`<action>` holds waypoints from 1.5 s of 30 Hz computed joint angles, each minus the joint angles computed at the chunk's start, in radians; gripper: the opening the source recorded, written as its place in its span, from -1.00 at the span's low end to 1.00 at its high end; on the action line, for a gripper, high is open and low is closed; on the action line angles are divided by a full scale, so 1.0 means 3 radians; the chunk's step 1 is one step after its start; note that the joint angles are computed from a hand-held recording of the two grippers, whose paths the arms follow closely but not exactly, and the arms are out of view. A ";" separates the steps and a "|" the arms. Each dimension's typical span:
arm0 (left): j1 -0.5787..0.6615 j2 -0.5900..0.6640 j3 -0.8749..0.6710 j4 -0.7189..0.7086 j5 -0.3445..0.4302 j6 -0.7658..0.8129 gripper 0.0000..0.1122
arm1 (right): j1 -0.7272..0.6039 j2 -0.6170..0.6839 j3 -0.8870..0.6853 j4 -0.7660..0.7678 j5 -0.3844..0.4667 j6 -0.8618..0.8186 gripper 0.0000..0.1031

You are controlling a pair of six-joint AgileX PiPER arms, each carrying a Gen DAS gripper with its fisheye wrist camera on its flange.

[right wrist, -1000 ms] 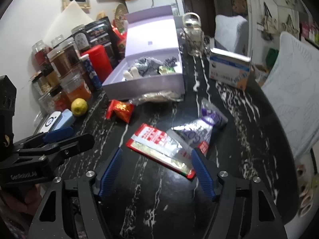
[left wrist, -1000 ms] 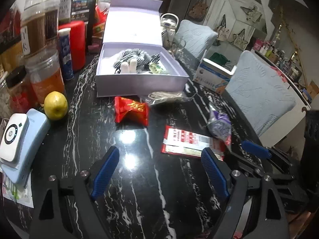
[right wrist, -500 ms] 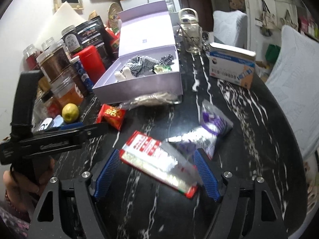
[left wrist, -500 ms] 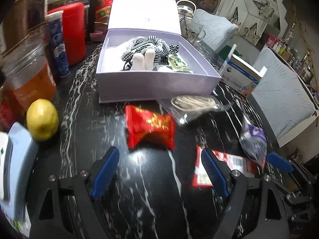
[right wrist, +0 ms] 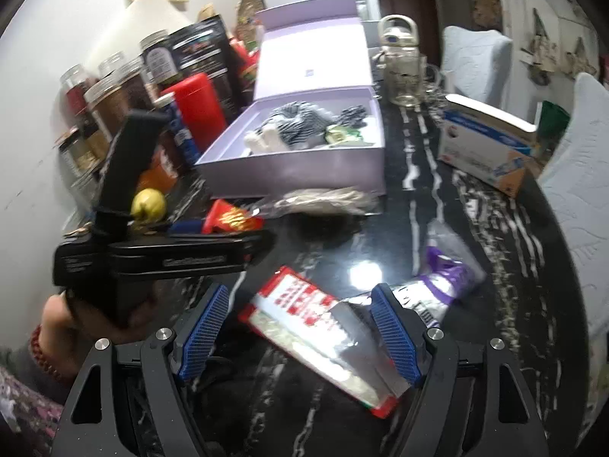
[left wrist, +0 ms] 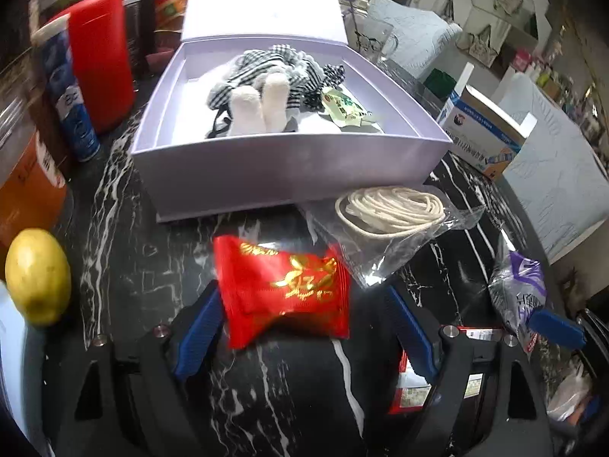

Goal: Organize soft objects
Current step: 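Grasp the red candy with the left gripper while the right gripper grasps the red-white packet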

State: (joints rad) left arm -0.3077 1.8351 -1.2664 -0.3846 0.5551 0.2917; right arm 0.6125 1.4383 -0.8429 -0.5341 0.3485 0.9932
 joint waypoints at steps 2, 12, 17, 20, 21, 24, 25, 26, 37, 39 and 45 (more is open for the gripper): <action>-0.0016 0.0021 -0.0014 0.0015 -0.0044 0.0000 0.51 | -0.0024 0.0048 -0.0010 0.0341 -0.0108 -0.0357 0.51; -0.0042 -0.0059 0.0129 0.0166 -0.0231 0.0044 -0.12 | -0.0230 0.0145 0.0062 0.1024 -0.0231 -0.0956 0.51; 0.0039 -0.0229 0.0283 -0.0107 -0.0041 0.0317 -0.12 | -0.0384 0.0151 0.0082 0.1022 -0.0099 -0.0994 0.62; 0.0061 -0.0377 0.0439 -0.0159 -0.0014 0.0419 -0.12 | -0.0502 0.0144 0.0121 0.1466 -0.0120 -0.1548 0.68; 0.0072 -0.0420 0.0478 -0.0185 0.0015 0.0457 -0.12 | -0.0513 0.0157 0.0112 0.1516 -0.0098 -0.1662 0.74; 0.0097 -0.0527 0.0570 -0.0183 0.0068 0.0465 -0.12 | -0.0478 0.0216 0.0079 0.1514 -0.0067 -0.1851 0.85; 0.0112 -0.0564 0.0605 -0.0186 0.0084 0.0475 -0.12 | -0.0453 0.0247 0.0041 0.1482 -0.0022 -0.1887 0.88; 0.0119 -0.0589 0.0626 -0.0186 0.0095 0.0474 -0.12 | -0.0427 0.0283 -0.0005 0.1452 0.0030 -0.1915 0.91; 0.0197 -0.0672 0.0705 -0.0189 0.0090 0.0394 -0.12 | -0.0136 0.0641 -0.0357 0.0373 0.0471 -0.0989 0.54; 0.0205 -0.0670 0.0713 -0.0222 0.0091 0.0402 -0.12 | -0.0128 0.0614 -0.0355 0.0195 0.0507 -0.0709 0.04; 0.0141 -0.0661 0.0726 -0.0213 0.0085 0.0404 -0.12 | -0.0482 0.0400 -0.0147 0.1216 0.0182 -0.1304 -0.01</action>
State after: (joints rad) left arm -0.2655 1.6370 -1.0487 -0.4484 0.5806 0.4128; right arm 0.4679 1.5583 -0.8870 -0.1693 0.4032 0.6021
